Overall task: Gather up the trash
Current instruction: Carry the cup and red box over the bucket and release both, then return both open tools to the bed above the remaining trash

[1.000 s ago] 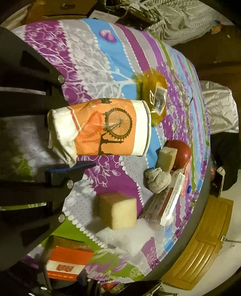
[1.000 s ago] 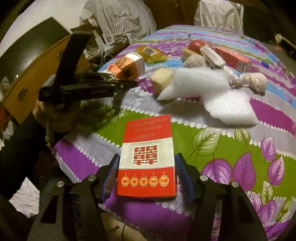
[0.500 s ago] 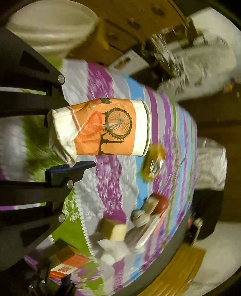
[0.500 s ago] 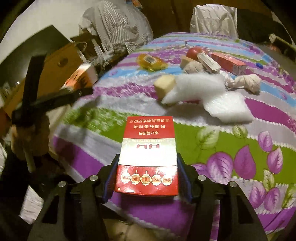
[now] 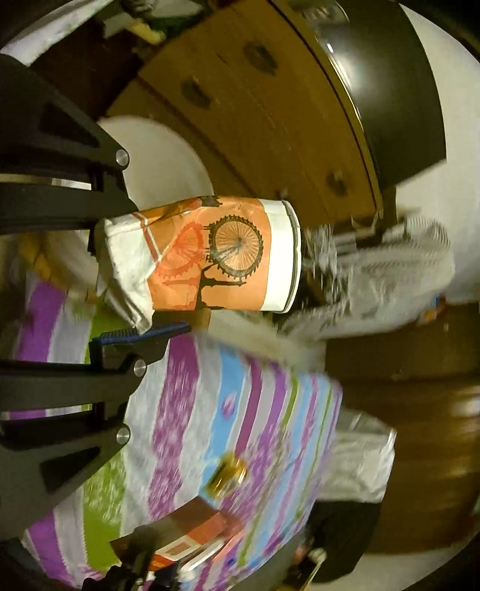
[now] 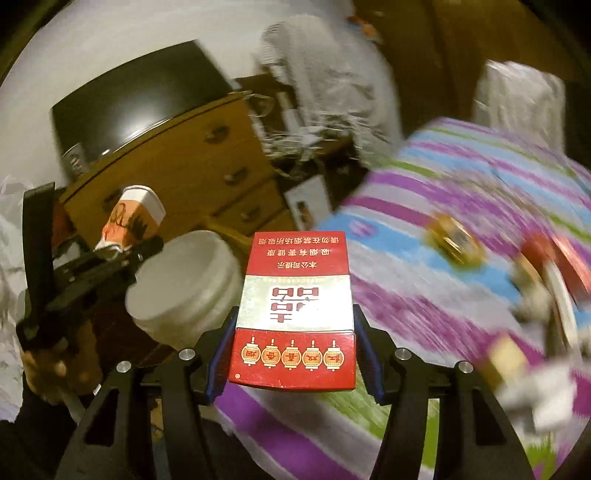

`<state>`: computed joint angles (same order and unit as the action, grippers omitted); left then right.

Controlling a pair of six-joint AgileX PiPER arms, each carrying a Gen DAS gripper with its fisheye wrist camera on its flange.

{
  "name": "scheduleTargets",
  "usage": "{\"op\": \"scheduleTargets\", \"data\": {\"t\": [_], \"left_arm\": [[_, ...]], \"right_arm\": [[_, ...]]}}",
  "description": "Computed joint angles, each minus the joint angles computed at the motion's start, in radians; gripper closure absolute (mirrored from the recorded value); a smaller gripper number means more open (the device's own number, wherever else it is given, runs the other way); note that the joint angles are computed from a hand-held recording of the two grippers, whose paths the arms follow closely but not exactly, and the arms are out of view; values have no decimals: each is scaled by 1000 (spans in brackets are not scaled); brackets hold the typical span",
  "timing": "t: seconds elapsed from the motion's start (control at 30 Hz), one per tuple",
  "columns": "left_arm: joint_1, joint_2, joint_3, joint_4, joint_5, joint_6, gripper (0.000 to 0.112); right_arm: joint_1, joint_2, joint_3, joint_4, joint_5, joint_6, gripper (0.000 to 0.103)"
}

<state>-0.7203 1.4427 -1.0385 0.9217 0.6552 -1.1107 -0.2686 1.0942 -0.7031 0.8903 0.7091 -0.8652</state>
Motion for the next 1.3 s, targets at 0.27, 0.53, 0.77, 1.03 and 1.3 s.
{"op": "scheduleTargets", "data": {"t": [0.27, 0.53, 0.77, 1.03, 1.3], "left_arm": [[216, -50, 30, -3, -29, 76, 86], [391, -33, 48, -64, -108, 185, 86], [484, 35, 27, -174, -168, 309, 86], [538, 93, 10, -244, -212, 390, 86], [595, 141, -26, -444, -250, 601, 84]], "right_arm": [[554, 329, -433, -515, -141, 643, 44], [711, 656, -840, -720, -10, 865, 44], [754, 868, -1096, -771, 93, 917, 44], [782, 943, -1189, -792, 133, 921, 44], [785, 1022, -1317, -760, 198, 866, 36]]}}
